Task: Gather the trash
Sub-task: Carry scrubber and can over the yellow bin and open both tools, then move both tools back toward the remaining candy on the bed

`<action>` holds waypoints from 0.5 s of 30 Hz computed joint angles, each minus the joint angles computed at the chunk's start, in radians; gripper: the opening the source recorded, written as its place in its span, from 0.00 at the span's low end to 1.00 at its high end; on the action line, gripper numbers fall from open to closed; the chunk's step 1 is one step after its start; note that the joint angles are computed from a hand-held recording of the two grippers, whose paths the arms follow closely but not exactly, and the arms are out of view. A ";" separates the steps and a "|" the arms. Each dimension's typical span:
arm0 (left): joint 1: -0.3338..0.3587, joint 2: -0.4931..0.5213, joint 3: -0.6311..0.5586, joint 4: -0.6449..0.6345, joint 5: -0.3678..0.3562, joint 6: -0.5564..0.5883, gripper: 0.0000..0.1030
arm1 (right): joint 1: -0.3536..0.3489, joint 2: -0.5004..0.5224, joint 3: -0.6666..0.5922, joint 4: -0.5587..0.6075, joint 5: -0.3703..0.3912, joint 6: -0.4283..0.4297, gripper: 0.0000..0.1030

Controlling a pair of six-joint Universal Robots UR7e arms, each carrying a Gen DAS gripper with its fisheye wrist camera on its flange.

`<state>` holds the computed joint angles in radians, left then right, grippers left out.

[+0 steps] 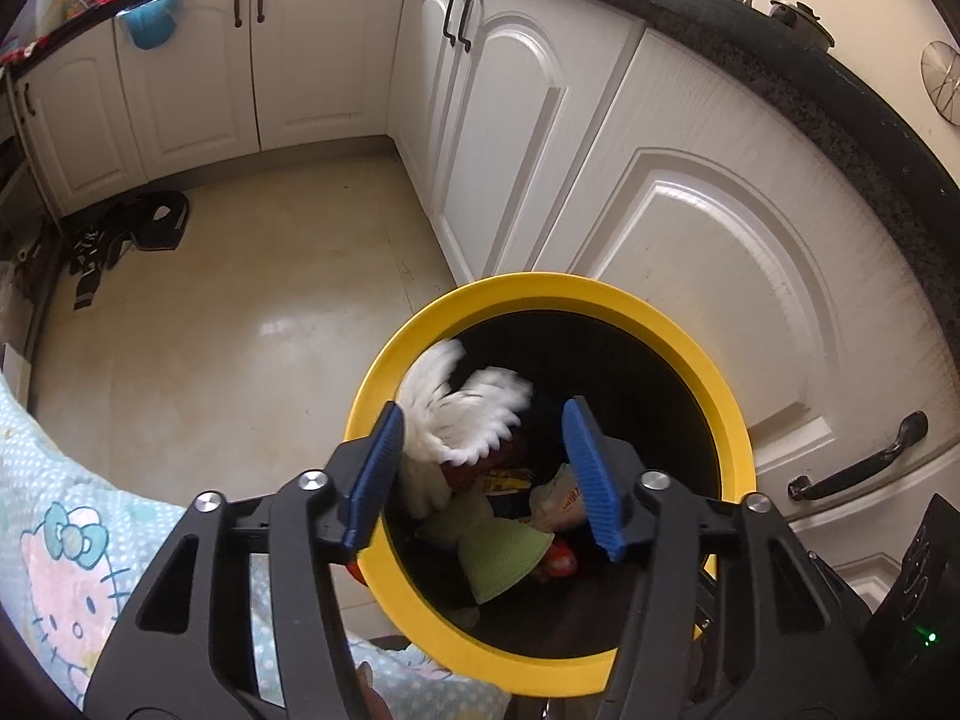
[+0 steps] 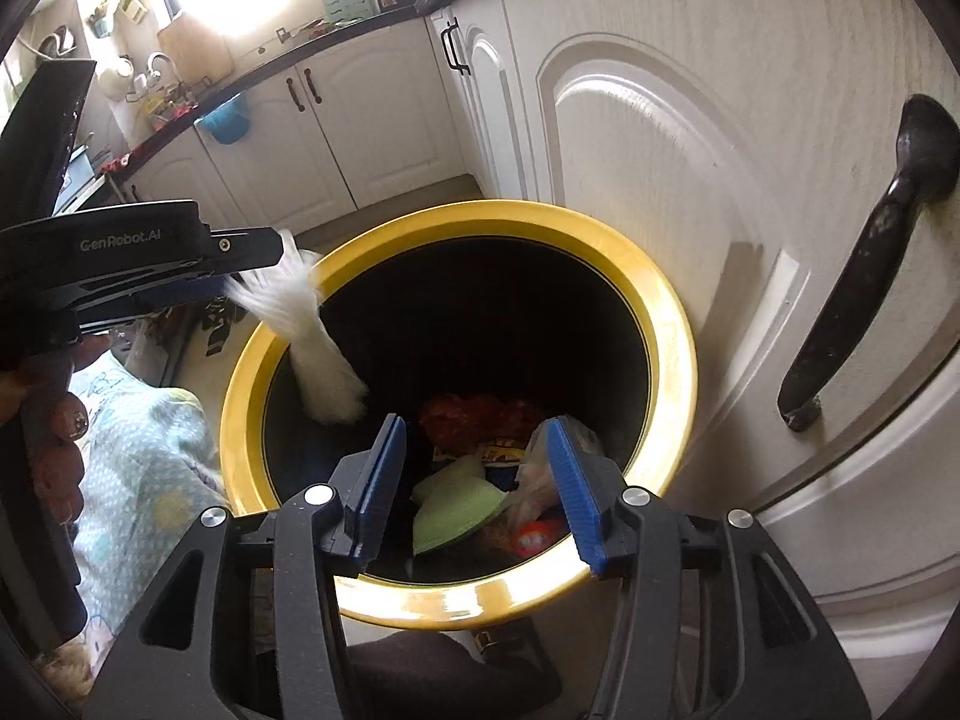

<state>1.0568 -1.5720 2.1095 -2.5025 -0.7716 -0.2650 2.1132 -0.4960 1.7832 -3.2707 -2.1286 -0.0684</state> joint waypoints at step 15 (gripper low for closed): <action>-0.058 -0.133 0.072 0.067 0.079 -0.088 0.90 | 0.024 -0.008 0.020 -0.042 -0.009 -0.014 0.65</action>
<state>0.9989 -1.7047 2.1817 -2.4355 -0.6923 -0.3527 2.1375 -0.5042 1.8032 -3.3123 -2.1379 -0.0826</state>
